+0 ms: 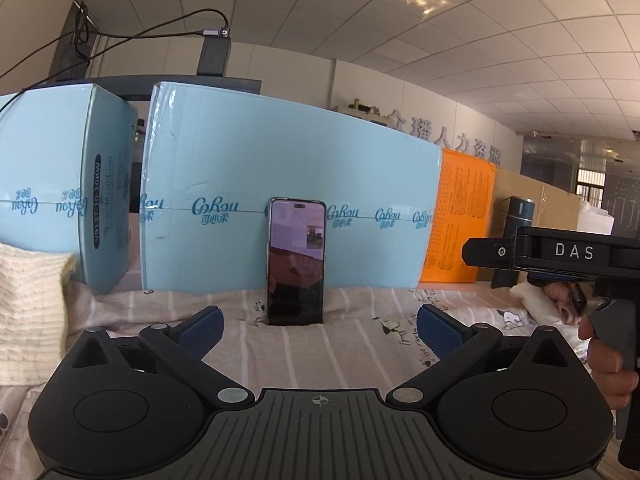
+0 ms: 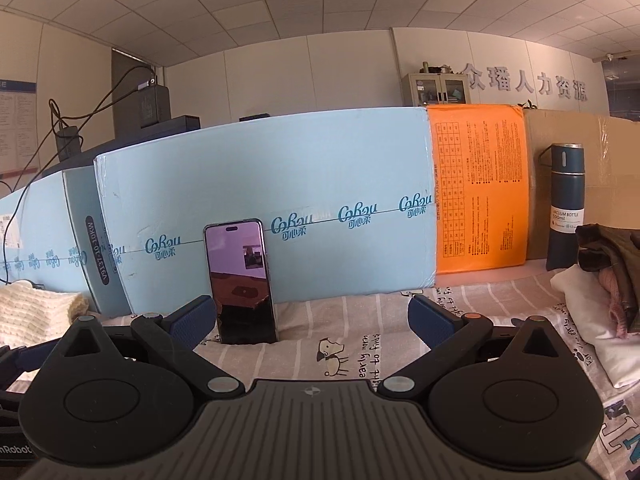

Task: Fold clothes

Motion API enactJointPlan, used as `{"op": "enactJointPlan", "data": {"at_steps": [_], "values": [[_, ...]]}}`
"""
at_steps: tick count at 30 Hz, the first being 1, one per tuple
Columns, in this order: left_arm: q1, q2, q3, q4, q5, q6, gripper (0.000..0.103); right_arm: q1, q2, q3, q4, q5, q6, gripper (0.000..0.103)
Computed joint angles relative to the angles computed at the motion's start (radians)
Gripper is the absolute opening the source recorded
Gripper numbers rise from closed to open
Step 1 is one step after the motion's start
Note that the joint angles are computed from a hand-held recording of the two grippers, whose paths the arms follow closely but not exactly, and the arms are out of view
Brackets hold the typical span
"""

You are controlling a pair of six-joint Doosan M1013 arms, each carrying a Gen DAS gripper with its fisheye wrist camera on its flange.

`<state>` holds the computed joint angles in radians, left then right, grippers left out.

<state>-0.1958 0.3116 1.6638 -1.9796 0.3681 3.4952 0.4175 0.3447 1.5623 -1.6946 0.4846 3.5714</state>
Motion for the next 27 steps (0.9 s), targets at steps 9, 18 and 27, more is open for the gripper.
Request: {"op": "enactJointPlan", "data": {"at_steps": [9,18,27], "values": [[-0.01,-0.008,0.004,0.125,0.199,-0.175,0.103,-0.043,-0.133,0.195,-0.099,0.121,0.247,0.103],[-0.067,0.091,-0.134,0.384,0.488,-0.583,0.103,-0.13,-0.257,0.381,0.014,0.292,0.348,0.103],[-0.143,0.264,-0.332,0.435,0.784,-1.032,0.103,-0.326,-0.329,0.485,-0.126,0.161,0.82,0.103]]}}
